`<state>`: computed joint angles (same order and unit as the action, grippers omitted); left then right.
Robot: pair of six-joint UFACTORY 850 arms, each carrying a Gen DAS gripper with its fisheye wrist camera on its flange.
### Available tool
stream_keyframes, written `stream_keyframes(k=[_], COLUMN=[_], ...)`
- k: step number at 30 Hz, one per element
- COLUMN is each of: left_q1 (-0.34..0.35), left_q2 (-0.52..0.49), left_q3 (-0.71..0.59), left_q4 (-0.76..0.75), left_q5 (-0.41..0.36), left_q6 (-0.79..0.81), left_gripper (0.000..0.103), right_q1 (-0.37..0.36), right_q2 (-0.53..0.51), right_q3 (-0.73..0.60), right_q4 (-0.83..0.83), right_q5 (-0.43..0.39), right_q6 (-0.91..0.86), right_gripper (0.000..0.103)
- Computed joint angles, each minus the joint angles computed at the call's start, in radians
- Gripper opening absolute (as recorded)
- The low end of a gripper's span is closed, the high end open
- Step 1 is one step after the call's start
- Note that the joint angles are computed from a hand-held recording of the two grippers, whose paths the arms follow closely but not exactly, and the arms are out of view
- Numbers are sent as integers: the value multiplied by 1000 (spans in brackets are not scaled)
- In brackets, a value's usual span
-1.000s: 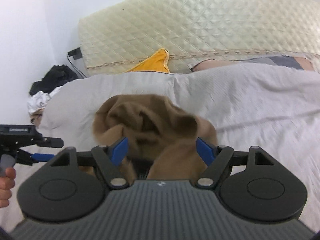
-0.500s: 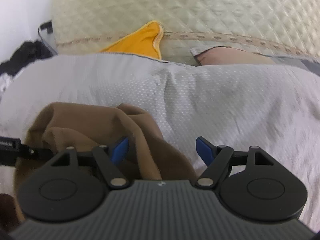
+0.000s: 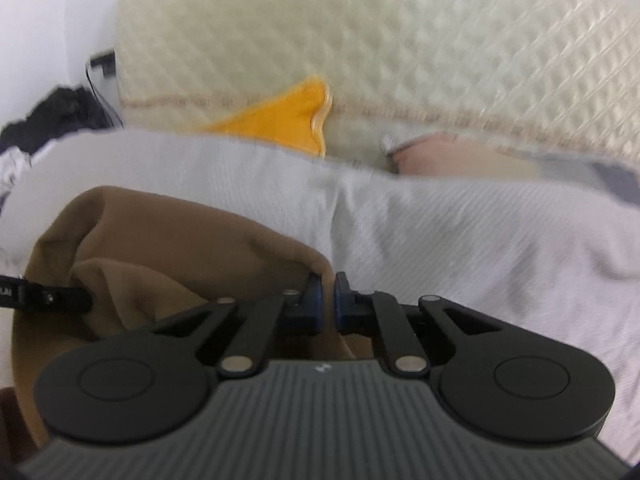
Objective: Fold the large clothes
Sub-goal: 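Lift the hood and fold it down over the jacket body with both grippers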
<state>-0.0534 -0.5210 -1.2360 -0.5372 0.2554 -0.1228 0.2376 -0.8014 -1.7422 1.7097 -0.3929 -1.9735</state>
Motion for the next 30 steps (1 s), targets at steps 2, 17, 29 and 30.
stream_keyframes(k=[2, 17, 29, 30], left_q1=[-29, -434, -928, -935], left_q2=[64, 566, 619, 601], left_q3=[49, 477, 713, 721], left_q4=[-71, -550, -942, -940], left_q5=[35, 341, 708, 695], left_q6=[103, 556, 493, 449], left_gripper=[18, 13, 9, 9], right_q1=[-23, -281, -622, -646], right_q2=[62, 662, 901, 892], right_q3=[66, 744, 1161, 1182], right_q4=[70, 286, 51, 28], right_q5=[-40, -436, -717, -717], right_q6=[-75, -356, -304, -322], right_gripper=[8, 7, 7, 7])
